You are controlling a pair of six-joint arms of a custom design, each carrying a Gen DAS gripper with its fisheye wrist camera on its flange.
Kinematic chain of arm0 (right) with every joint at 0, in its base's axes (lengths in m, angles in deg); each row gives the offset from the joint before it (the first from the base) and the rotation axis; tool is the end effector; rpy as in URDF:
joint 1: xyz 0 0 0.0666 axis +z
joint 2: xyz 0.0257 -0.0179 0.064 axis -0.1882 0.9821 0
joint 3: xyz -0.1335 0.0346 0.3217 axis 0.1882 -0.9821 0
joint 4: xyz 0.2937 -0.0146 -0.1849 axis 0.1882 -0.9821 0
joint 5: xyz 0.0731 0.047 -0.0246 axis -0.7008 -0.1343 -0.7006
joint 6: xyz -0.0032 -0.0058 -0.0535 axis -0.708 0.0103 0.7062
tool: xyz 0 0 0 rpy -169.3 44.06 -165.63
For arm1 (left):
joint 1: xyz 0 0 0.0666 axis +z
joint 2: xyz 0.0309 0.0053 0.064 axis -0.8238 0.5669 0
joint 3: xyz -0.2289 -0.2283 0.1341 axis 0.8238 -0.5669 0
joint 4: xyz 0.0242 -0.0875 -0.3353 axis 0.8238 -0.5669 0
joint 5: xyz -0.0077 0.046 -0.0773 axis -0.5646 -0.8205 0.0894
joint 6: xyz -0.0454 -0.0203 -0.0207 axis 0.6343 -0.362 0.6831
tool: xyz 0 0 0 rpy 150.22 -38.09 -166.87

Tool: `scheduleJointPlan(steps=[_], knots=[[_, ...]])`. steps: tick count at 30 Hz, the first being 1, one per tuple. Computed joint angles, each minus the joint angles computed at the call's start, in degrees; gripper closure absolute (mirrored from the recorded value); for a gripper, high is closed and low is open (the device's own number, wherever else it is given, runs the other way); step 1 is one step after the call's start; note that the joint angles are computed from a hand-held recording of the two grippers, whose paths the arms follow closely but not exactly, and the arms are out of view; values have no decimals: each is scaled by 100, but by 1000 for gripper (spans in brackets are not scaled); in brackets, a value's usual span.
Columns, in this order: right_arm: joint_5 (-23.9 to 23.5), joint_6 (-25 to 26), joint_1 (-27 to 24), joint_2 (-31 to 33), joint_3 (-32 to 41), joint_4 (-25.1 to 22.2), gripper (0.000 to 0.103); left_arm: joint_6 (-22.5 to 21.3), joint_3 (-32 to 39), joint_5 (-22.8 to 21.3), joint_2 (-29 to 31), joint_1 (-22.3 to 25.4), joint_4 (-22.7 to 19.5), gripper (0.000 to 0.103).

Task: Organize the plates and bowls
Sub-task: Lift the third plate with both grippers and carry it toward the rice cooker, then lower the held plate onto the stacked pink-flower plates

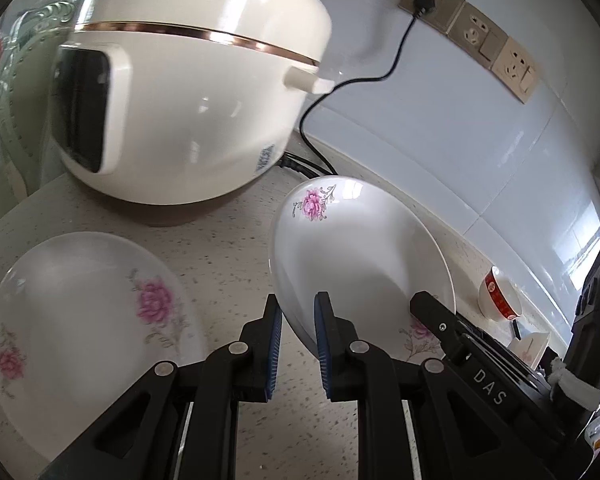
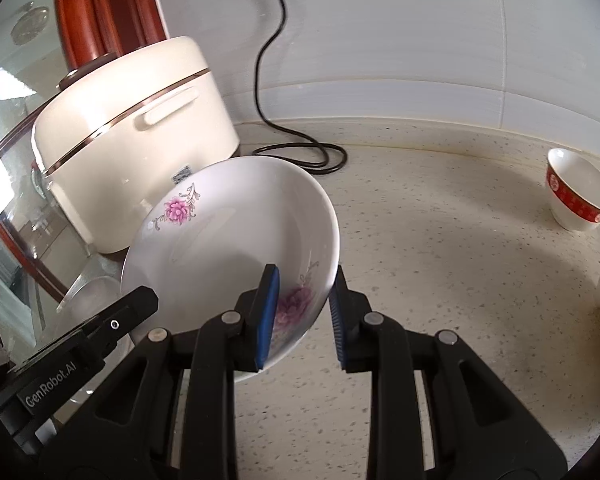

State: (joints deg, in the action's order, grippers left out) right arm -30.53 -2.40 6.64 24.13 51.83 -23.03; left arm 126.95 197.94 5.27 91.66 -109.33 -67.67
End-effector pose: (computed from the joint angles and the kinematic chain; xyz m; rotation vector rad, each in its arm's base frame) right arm 0.4342 0.1504 0.3741 -0.5530 2.2233 0.6016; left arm 0.3482 -0.4377 0.3983 -0.6879 2.1516 -0.2549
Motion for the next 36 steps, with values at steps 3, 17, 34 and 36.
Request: scheduleJointPlan(steps=[3,17,34,36], knots=[[-36,70,61,-64,-52,-11,75,171,-112,-129,-104,-85,-100,86],[-257,373,304,-235,-204,-6,74,984,-559,-508,-504,-442,-547,85],[-445,912,805,-511,-530,60,74,2440,-758,-874,-766,-903,-1958,85],[-461,983,851,-522,-556,39,74,2563,-886,-867,-865,-931,-2047,85]])
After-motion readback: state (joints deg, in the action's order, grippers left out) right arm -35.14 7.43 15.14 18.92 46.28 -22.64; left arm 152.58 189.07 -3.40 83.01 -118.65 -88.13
